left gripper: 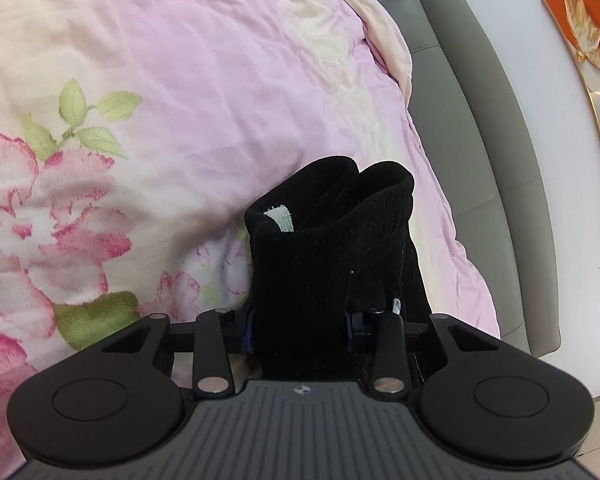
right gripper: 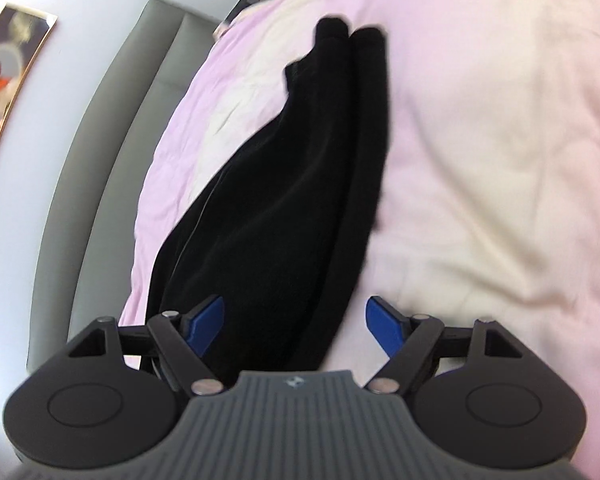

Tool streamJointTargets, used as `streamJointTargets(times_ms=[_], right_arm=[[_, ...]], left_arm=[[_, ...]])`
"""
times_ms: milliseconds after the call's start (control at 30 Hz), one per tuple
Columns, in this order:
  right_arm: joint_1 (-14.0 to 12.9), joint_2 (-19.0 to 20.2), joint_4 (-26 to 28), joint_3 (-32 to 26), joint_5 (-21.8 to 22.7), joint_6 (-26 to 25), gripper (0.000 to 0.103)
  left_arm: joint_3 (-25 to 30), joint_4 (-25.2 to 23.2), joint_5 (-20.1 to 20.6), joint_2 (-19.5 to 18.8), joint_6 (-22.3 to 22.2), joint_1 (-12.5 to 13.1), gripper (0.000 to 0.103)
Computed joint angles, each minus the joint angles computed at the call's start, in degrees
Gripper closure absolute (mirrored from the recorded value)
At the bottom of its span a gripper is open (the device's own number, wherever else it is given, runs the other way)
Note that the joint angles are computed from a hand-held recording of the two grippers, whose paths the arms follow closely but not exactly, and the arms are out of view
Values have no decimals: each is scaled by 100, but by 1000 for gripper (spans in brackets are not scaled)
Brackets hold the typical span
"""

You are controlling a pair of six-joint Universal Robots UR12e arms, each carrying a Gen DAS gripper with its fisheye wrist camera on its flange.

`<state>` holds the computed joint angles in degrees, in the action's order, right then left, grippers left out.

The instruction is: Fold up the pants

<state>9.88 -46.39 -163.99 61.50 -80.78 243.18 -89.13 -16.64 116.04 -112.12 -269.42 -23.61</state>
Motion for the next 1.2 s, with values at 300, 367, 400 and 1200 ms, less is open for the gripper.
streamJointTargets(times_ms=[300,367,400,1200], right_arm=[[-31,466,155,-713,-643,212,28],[-53,587,115,-876,-637,114,28],[-71,632,45,-921,-599,124,30],[-167,555,-1493,-646,-868,1383,95]], left_arm=[[132,29,204,84,357,-14,74],[56,233,179,170,330,21,75],[31,288,176,215,380,40,75],[86,-474,402,346,946,54,72]])
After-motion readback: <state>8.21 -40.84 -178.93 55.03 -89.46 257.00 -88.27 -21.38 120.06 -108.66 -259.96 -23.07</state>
